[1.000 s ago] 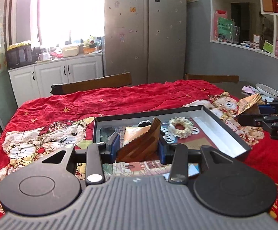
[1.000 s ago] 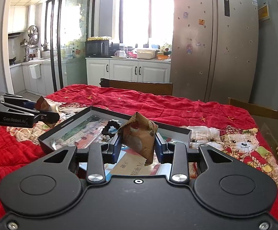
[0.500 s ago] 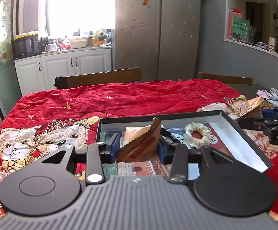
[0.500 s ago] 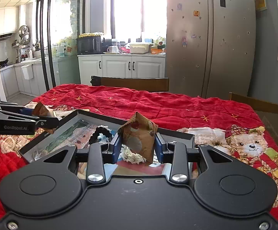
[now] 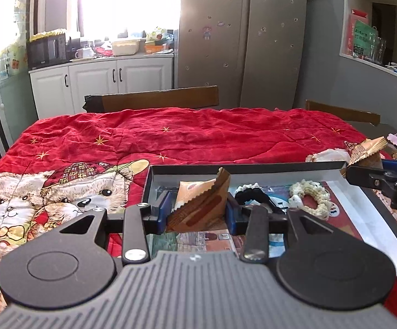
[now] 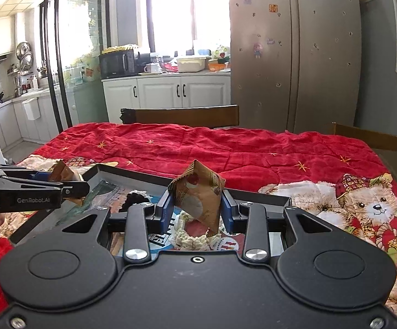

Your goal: Organize objects

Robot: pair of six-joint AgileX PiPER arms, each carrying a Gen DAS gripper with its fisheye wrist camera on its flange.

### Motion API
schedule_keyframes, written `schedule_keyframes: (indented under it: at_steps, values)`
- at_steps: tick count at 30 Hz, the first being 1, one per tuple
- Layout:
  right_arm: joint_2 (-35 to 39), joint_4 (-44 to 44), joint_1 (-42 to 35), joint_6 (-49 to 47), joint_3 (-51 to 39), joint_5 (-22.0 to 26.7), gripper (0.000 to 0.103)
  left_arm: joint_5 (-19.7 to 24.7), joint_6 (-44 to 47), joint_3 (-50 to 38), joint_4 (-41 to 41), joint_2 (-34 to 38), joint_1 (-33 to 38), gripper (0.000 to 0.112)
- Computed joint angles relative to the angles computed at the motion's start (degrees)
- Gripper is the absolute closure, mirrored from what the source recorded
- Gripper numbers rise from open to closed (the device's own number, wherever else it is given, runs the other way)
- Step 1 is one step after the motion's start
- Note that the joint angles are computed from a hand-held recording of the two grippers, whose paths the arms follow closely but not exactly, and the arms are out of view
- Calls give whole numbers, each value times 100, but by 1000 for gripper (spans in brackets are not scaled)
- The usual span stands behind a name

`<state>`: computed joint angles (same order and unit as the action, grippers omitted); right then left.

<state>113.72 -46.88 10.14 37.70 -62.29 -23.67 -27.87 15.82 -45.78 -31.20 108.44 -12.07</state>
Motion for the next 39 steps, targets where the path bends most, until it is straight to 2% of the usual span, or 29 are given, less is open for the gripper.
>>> schedule_keyframes:
  at_steps: [8, 17, 27, 39]
  values:
    - [418, 520, 89, -303, -327, 65, 69, -32, -90, -321, 108, 356, 13, 68]
    - [829, 199, 145, 35, -667, 274, 69, -25, 140, -508, -12, 650, -50, 68]
    - [951, -148, 184, 399, -837, 450, 69, 28, 301, -604, -119, 762, -30, 67]
    - [1040, -644, 220, 865, -981, 660, 69, 387, 596, -794, -317, 809, 20, 67]
